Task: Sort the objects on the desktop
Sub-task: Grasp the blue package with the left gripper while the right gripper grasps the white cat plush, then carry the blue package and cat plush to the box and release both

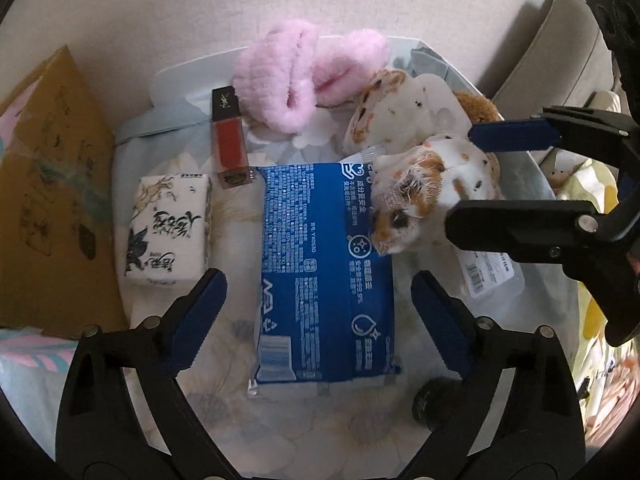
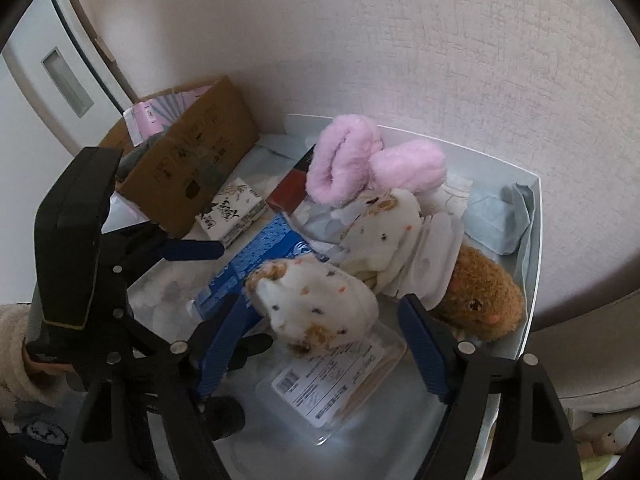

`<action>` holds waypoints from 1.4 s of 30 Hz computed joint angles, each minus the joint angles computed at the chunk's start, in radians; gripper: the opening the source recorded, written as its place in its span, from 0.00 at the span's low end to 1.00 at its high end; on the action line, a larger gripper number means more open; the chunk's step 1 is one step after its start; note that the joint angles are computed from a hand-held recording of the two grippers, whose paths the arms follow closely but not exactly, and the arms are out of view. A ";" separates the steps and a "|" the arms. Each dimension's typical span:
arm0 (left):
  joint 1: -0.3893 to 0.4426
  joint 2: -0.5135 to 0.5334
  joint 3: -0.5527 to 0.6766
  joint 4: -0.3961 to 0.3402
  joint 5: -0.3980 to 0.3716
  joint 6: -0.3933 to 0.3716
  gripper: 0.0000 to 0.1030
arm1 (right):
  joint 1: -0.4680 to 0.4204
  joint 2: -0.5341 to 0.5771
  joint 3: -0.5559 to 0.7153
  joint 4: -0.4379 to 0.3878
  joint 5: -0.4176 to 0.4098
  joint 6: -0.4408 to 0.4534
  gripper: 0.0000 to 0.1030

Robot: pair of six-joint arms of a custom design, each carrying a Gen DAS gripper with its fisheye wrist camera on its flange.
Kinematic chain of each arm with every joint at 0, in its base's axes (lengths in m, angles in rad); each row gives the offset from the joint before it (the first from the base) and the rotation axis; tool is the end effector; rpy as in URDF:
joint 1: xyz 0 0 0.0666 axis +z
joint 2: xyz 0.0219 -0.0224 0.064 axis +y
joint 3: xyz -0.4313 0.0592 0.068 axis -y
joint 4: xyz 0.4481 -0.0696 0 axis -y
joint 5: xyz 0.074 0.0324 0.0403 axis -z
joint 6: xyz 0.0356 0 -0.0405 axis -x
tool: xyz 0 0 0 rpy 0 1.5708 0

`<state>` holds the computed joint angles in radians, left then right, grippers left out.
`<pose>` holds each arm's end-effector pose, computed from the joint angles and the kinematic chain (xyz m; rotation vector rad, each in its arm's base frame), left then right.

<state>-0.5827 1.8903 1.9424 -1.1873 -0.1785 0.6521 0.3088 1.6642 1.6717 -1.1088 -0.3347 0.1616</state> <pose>0.6005 -0.3886 0.4431 -0.1461 2.6779 -0.1479 0.5934 0.2011 0.4610 -0.7235 2.5586 0.4943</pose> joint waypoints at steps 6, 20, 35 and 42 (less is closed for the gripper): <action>0.002 0.011 0.007 0.003 0.014 -0.005 0.72 | 0.001 0.019 0.010 -0.008 -0.021 0.012 0.69; 0.000 0.020 0.017 0.017 0.033 -0.027 0.57 | 0.013 0.011 0.002 0.004 -0.050 -0.011 0.38; -0.006 -0.057 0.010 -0.008 0.047 -0.059 0.54 | 0.029 -0.082 -0.016 0.043 0.033 -0.244 0.38; -0.013 -0.108 0.035 -0.051 0.050 0.015 0.54 | 0.075 -0.103 0.040 -0.010 0.167 -0.307 0.38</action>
